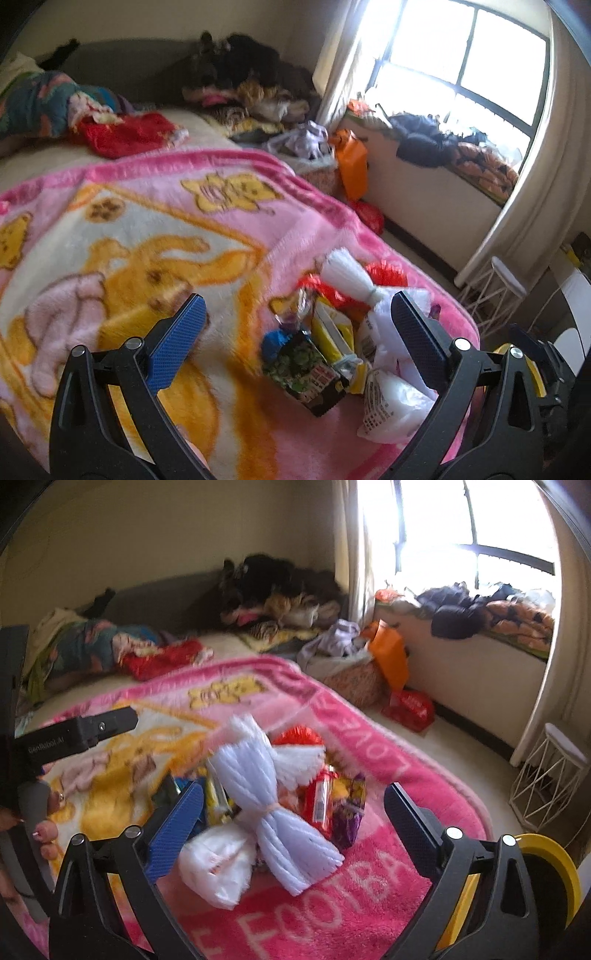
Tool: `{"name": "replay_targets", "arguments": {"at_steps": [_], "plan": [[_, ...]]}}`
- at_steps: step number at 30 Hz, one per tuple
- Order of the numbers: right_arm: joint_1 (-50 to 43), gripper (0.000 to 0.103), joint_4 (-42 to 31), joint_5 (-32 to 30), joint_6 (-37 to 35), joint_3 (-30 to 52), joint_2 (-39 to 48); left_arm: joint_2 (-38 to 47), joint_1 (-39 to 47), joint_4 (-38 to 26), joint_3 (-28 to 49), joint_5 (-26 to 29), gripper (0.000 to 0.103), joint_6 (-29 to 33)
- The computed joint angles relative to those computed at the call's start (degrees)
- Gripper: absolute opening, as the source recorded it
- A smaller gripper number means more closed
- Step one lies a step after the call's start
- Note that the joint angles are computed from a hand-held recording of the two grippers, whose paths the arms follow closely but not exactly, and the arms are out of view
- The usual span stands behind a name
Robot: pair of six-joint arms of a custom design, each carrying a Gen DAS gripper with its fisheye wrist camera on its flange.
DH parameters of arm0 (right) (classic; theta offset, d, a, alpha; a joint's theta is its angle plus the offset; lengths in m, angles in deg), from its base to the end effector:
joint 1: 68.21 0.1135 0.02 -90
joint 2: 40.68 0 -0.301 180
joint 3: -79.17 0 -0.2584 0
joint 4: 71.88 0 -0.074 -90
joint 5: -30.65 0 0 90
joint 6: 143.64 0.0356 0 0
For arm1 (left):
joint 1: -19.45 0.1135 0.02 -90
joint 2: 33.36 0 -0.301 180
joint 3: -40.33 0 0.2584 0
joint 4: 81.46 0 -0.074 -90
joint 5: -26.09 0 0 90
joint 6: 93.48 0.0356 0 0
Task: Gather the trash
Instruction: 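Grasp the green snack wrapper with the left tool while the right tool grasps the white foam net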
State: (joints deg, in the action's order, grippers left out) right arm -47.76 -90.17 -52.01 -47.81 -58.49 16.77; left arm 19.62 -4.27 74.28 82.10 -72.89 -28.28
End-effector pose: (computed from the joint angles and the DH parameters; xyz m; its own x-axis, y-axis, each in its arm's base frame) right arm 0.1878 0.0652 0.2397 -0.5382 -0.0932 -0.8377 -0.1929 0.9811 0.0148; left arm 0.1681 -0.0678 0.2402 -0.6001 -0.1889 -0.7773 0.0322 0.9652 -0.2594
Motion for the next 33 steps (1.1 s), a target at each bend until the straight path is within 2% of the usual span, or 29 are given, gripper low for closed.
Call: {"name": "replay_targets", "arguments": {"at_steps": [10,13,18,22,23,27,31,33], "plan": [[-4.5,0.084,3.7,-5.9,-6.2,-1.1,11.7,13.0,0.4,6.2,-1.7,3.4,0.092,-5.2],[-4.4,0.077,4.6,-6.3,-6.7,-1.0,13.8,15.6,1.1,7.4,-2.0,5.3,0.092,-7.1],[-3.9,0.053,6.5,-7.9,-6.1,-1.9,16.2,18.5,3.1,9.1,-2.9,10.0,0.092,-10.8],[-2.7,0.039,7.5,-7.1,-5.9,-3.2,15.6,18.9,3.3,9.7,-3.5,11.9,0.091,-12.3],[-2.6,0.034,7.7,-7.1,-5.6,-3.7,14.9,18.7,3.1,9.7,-3.6,12.2,0.090,-12.5],[-1.7,0.027,7.8,-6.6,-4.8,-5.1,12.7,17.8,2.7,8.9,-4.5,12.2,0.072,-13.5],[-0.6,0.023,8.1,-5.6,-3.5,-6.2,10.6,16.3,3.5,8.5,-5.4,13.5,0.052,-13.5],[-0.5,0.016,8.0,-5.5,-2.3,-6.9,9.2,15.5,3.8,7.9,-5.5,14.5,0.044,-13.1]]}}
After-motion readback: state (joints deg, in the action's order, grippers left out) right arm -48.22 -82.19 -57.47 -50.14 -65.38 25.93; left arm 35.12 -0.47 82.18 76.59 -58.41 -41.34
